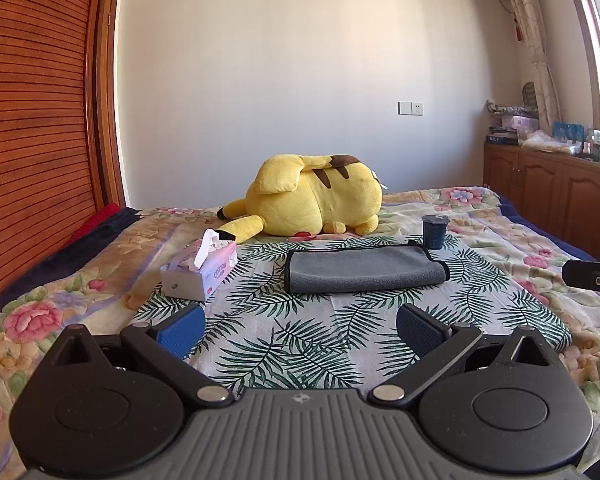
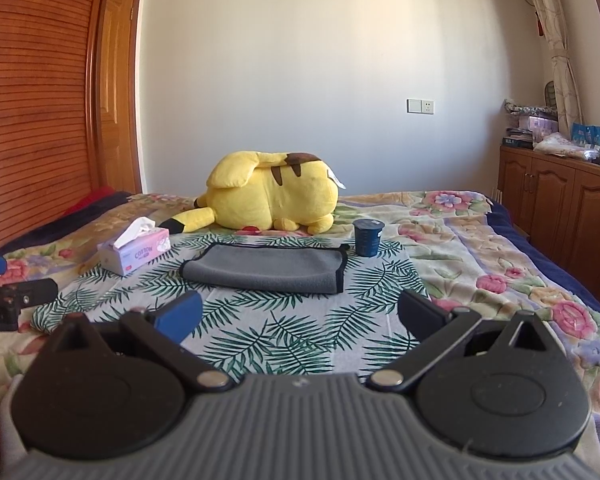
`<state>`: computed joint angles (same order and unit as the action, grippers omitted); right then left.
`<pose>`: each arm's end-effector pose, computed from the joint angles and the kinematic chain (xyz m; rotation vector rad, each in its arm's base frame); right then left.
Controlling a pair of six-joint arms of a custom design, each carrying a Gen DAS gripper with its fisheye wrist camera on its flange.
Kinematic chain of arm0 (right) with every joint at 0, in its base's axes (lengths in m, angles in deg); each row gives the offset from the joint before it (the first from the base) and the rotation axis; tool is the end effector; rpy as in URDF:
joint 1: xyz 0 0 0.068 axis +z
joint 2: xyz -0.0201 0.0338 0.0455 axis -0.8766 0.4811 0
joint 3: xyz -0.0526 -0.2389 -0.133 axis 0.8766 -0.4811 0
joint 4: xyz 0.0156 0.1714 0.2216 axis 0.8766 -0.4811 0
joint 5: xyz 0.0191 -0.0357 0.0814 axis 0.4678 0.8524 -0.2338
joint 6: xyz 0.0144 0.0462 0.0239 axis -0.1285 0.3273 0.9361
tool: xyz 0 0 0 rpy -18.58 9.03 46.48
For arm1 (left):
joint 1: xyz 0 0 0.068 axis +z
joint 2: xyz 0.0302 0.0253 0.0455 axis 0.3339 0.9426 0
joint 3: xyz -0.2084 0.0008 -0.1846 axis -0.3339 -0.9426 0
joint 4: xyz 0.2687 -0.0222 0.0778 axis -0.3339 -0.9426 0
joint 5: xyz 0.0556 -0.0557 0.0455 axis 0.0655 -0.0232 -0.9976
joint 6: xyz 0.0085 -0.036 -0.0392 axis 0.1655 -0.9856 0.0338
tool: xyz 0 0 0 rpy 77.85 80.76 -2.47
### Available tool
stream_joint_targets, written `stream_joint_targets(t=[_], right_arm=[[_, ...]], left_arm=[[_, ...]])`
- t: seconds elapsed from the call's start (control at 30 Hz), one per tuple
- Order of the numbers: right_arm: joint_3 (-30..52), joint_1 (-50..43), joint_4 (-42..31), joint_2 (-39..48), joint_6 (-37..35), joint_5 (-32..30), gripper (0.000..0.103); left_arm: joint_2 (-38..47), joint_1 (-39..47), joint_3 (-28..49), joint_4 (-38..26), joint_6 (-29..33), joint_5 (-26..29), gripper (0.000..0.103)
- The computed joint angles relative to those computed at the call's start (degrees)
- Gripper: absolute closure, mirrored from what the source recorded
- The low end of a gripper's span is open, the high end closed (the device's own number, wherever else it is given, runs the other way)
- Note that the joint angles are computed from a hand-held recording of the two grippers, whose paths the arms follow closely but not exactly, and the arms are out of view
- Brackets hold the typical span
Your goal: Fold towel
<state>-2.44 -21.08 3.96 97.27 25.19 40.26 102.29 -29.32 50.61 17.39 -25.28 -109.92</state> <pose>0.1701 0.1240 0.1352 -0.2053 1.8688 0.1928 0.1441 -0.1241 0.1395 -0.0036 1.9093 0.0989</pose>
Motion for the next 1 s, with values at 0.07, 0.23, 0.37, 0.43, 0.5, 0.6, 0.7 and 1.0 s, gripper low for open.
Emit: stream_joint_targets(t=[0.07, 0.23, 0.37, 0.43, 0.5, 0.6, 0.7, 1.0], right_arm=[[-0.01, -0.05, -0.25, -0.21, 0.04, -0.1, 0.0], [0.14, -0.27, -1.05, -0.76, 0.18, -0.22, 0.0], [0.19, -0.23, -0.88, -0.59, 0.17, -0.14, 0.0], [0.17, -0.1, -0.76, -0.47, 0.23, 0.02, 0.0], [0.18, -0.1, -0.67, -0.42, 0.2, 0.03, 0.0], [0.13, -0.09, -0.59, -0.45, 0.18, 0.12, 0.0], [0.16, -0.1, -0.71, -0.55, 0.16, 0.2, 0.0], [0.11, -0.14, -0.74, -0.65, 0.12, 0.16, 0.0]], left_arm=[[0.05, -0.01, 0.02, 0.01, 0.01, 0.01, 0.016], [0.13, -0.22, 0.06, -0.06, -0.08, -0.15, 0.016], [0.15, -0.31, 0.11, -0.15, -0.14, -0.25, 0.016], [0.17, -0.34, 0.11, -0.16, -0.16, -0.32, 0.016], [0.17, -0.34, 0.11, -0.16, -0.16, -0.32, 0.016], [0.16, -0.37, 0.12, -0.19, -0.18, -0.33, 0.016], [0.14, -0.43, 0.13, -0.3, -0.18, -0.39, 0.016], [0.19, -0.41, 0.2, -0.35, -0.23, -0.34, 0.016]])
